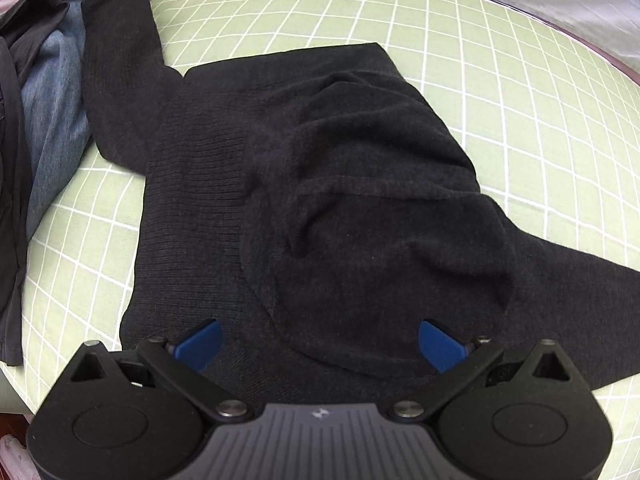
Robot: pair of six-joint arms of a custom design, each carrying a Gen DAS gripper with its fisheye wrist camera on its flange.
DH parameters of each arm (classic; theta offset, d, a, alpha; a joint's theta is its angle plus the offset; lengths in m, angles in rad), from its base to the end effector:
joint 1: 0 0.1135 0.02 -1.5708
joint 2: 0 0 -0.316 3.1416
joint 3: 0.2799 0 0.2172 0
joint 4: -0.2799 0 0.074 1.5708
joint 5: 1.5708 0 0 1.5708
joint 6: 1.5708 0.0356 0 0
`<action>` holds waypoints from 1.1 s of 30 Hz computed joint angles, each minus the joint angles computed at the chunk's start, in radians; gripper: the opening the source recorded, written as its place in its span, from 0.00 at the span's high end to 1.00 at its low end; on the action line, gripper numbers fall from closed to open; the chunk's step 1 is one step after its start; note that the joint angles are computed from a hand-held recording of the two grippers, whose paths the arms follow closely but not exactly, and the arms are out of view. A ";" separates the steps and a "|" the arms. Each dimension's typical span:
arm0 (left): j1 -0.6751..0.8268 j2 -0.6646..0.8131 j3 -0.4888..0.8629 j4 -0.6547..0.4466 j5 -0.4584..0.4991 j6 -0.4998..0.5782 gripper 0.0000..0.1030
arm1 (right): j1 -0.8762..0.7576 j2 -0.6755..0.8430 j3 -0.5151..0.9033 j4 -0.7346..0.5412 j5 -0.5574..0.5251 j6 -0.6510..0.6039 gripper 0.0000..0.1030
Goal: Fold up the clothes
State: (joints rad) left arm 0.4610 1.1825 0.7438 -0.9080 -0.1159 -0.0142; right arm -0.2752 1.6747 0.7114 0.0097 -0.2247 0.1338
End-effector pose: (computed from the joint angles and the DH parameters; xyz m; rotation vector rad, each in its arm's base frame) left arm 0.1228 0.0656 0.2650 -0.7104 2.8522 0.2396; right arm 0.2756 -0.0696 0.2020 0.4201 2.4685 0.2253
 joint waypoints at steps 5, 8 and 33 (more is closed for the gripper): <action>0.040 0.002 -0.017 0.012 0.002 0.000 0.00 | 0.061 0.015 0.020 -0.010 0.066 -0.059 0.90; 0.075 0.006 -0.036 0.018 0.002 0.003 0.00 | 0.128 -0.010 0.015 0.002 0.140 -0.188 0.93; 0.010 0.035 -0.062 0.003 -0.009 -0.068 0.00 | 0.058 0.201 0.244 -0.226 -0.323 -0.146 0.41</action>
State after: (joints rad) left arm 0.4714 1.2171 0.6817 -0.9047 -0.1252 -0.0824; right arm -0.2173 1.8757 0.9555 -0.2158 -0.5480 -0.0123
